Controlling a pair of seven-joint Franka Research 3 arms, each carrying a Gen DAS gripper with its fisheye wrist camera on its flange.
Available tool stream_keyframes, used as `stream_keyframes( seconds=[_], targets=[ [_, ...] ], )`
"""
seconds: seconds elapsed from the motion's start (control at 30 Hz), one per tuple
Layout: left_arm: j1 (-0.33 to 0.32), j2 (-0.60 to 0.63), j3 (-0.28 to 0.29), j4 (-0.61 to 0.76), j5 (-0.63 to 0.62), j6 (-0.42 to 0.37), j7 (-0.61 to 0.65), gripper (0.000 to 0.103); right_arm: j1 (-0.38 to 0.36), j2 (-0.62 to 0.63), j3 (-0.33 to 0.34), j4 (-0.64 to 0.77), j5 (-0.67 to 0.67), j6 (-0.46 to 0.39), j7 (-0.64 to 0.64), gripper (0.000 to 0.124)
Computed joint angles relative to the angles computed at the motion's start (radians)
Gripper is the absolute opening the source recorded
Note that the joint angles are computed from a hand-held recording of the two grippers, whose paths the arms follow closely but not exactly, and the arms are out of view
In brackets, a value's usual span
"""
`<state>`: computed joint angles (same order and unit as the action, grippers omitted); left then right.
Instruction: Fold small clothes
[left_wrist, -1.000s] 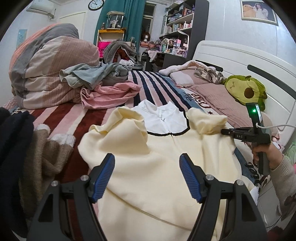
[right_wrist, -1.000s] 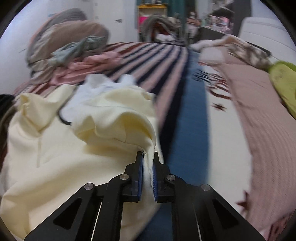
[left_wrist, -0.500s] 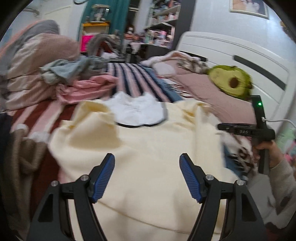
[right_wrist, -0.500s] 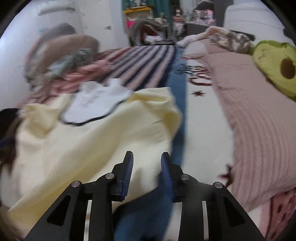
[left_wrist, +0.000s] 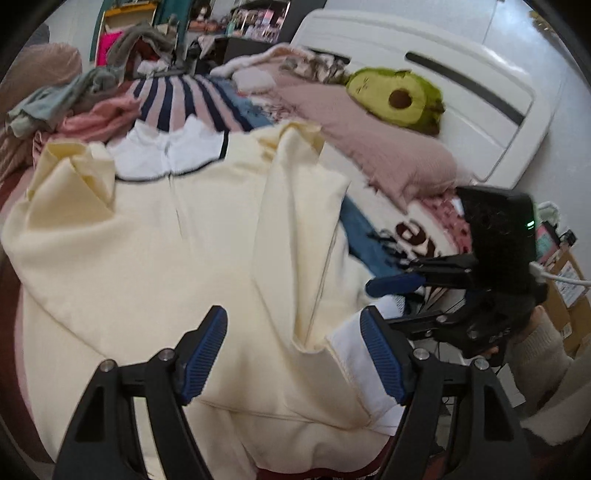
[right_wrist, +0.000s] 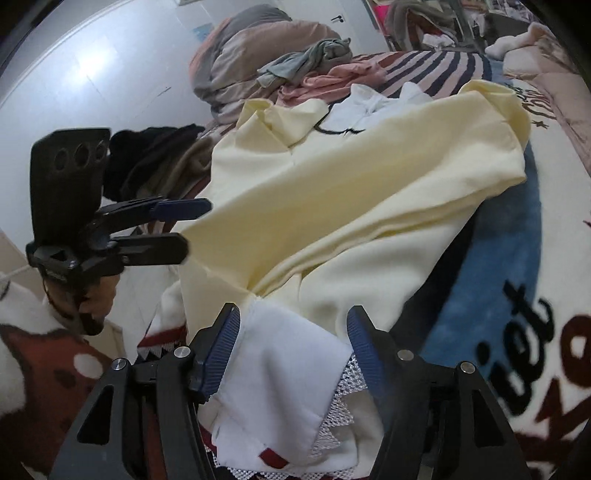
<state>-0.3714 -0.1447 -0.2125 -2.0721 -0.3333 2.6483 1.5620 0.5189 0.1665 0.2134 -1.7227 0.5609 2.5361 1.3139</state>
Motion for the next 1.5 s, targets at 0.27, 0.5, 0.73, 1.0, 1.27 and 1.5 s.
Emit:
stream_keyframes(
  seconds=[0.27, 0.5, 0.73, 1.0, 1.27, 1.5],
  targets=[
    [0.014, 0.034, -0.004, 0.02, -0.027, -0.118, -0.018, 0.006, 0.001, -0.021, 0.0, -0.043, 0.037, 0.061, 0.032, 0.057],
    [0.066, -0.02, 0.002, 0.012, 0.131, -0.101, -0.059, 0.004, 0.001, -0.041, 0.004, -0.066, 0.064, 0.097, 0.023, 0.057],
    [0.126, -0.009, 0.004, 0.014, 0.339, -0.139, -0.198, 0.004, 0.009, -0.011, 0.009, -0.026, 0.057, 0.095, 0.024, 0.057],
    [0.095, -0.058, 0.028, -0.04, 0.258, -0.052, -0.13, 0.054, 0.016, 0.011, 0.015, 0.002, 0.044, 0.092, 0.019, 0.057],
    [-0.003, -0.03, 0.034, -0.004, 0.064, -0.046, 0.103, 0.057, 0.011, -0.012, 0.015, -0.03, 0.068, 0.12, 0.011, 0.057],
    [0.071, 0.019, -0.026, 0.02, 0.346, -0.102, -0.179, 0.057, 0.008, -0.035, 0.011, -0.063, 0.084, 0.129, 0.015, 0.057]
  ],
)
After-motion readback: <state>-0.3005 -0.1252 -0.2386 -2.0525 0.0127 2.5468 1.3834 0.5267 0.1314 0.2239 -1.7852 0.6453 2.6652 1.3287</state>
